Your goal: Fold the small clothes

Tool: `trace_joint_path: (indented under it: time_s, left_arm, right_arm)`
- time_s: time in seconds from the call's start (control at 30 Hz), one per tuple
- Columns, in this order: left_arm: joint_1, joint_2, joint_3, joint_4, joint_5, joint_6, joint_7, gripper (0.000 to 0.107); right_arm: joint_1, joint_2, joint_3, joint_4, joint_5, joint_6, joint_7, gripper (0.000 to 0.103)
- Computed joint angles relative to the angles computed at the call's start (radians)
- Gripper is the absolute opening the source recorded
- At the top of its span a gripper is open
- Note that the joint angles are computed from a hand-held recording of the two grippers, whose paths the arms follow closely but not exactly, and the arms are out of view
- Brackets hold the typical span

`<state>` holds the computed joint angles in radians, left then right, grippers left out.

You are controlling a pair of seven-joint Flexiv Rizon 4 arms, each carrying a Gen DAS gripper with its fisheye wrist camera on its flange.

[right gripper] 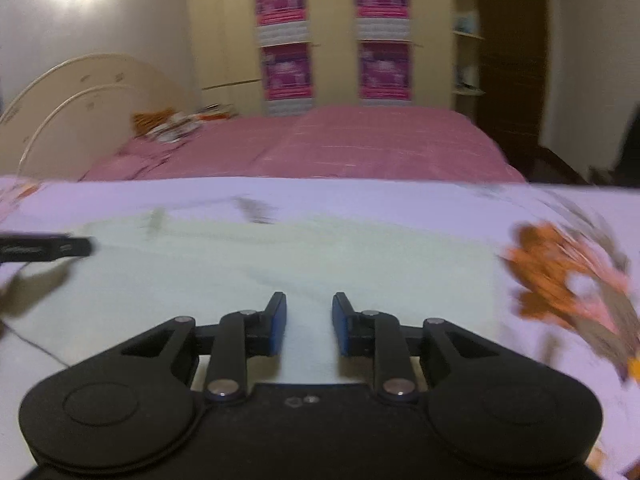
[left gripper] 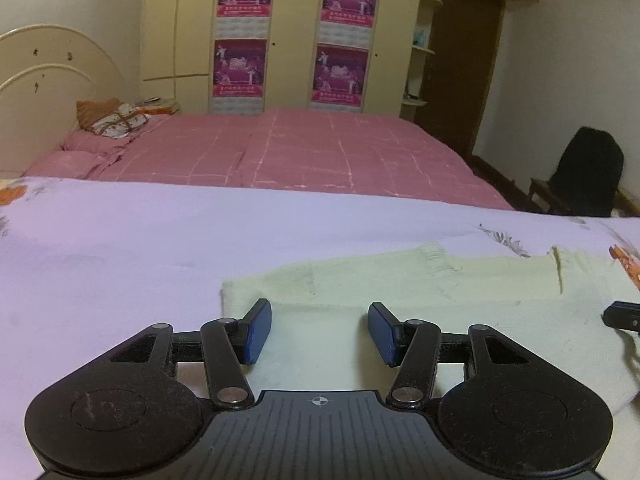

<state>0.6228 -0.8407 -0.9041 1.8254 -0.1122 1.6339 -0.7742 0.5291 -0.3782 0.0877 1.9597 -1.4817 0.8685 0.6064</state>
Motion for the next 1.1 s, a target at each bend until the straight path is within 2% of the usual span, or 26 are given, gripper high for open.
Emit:
trace_joint_path:
  time_s: [0.03, 0.07, 0.13, 0.17, 0.23, 0.3, 0.37, 0.5, 0.57, 0.67, 0.77, 0.87, 0.93, 1.03, 1.1]
  left_arm:
    - [0.002, 0.011, -0.002, 0.019, -0.001, 0.023, -0.014, 0.054]
    - [0.026, 0.007, -0.033, 0.044, 0.01, 0.046, -0.022, 0.054]
    - [0.114, -0.019, -0.129, 0.114, 0.065, 0.07, -0.026, 0.054]
    - [0.147, -0.018, -0.158, 0.157, 0.105, 0.087, -0.023, 0.054]
    - [0.184, -0.025, -0.192, 0.212, 0.168, 0.093, -0.022, 0.054]
    - [0.193, -0.01, -0.186, 0.255, 0.214, 0.108, -0.033, 0.054]
    - [0.189, 0.007, -0.162, 0.276, 0.238, 0.12, -0.052, 0.054]
    - [0.237, 0.034, -0.16, 0.29, 0.253, 0.115, -0.09, 0.054]
    - [0.261, 0.054, -0.153, 0.298, 0.259, 0.114, -0.102, 0.054]
    - [0.283, 0.079, -0.145, 0.305, 0.263, 0.112, -0.105, 0.054]
    - [0.29, 0.091, -0.137, 0.309, 0.256, 0.109, -0.119, 0.054]
    - [0.28, 0.099, -0.122, 0.311, 0.253, 0.118, -0.13, 0.054]
    - [0.267, 0.106, -0.109, 0.31, 0.257, 0.125, -0.134, 0.054]
    - [0.258, 0.114, -0.1, 0.304, 0.258, 0.119, -0.137, 0.054]
    - [0.257, 0.116, -0.099, 0.302, 0.257, 0.116, -0.135, 0.054]
  right_arm:
    - [-0.017, 0.015, -0.005, 0.022, -0.038, 0.038, 0.059, 0.022]
    - [-0.024, 0.019, -0.002, 0.025, -0.039, 0.046, 0.068, 0.022]
    - [-0.008, 0.025, 0.011, 0.015, -0.001, 0.006, 0.034, 0.024]
    - [-0.001, 0.034, 0.013, 0.017, -0.018, -0.001, 0.044, 0.029]
    - [0.004, 0.039, 0.02, 0.019, -0.054, 0.01, 0.074, 0.029]
    - [0.008, 0.028, 0.03, 0.014, -0.069, 0.045, 0.083, 0.029]
    - [0.026, 0.002, 0.037, -0.009, -0.04, 0.045, 0.025, 0.027]
    - [0.07, 0.007, 0.043, 0.003, 0.038, -0.022, -0.054, 0.027]
    - [0.088, 0.035, 0.054, 0.032, 0.093, -0.087, -0.074, 0.026]
    - [0.095, 0.087, 0.072, 0.091, 0.149, -0.157, -0.05, 0.025]
    - [0.081, 0.119, 0.086, 0.132, 0.155, -0.156, -0.014, 0.023]
    - [0.091, 0.108, 0.101, 0.119, 0.212, -0.201, -0.051, 0.024]
    - [0.088, 0.112, 0.096, 0.134, 0.182, -0.184, -0.005, 0.024]
    - [0.095, 0.104, 0.1, 0.125, 0.195, -0.2, -0.03, 0.024]
    - [0.096, 0.125, 0.101, 0.135, 0.185, -0.2, 0.003, 0.026]
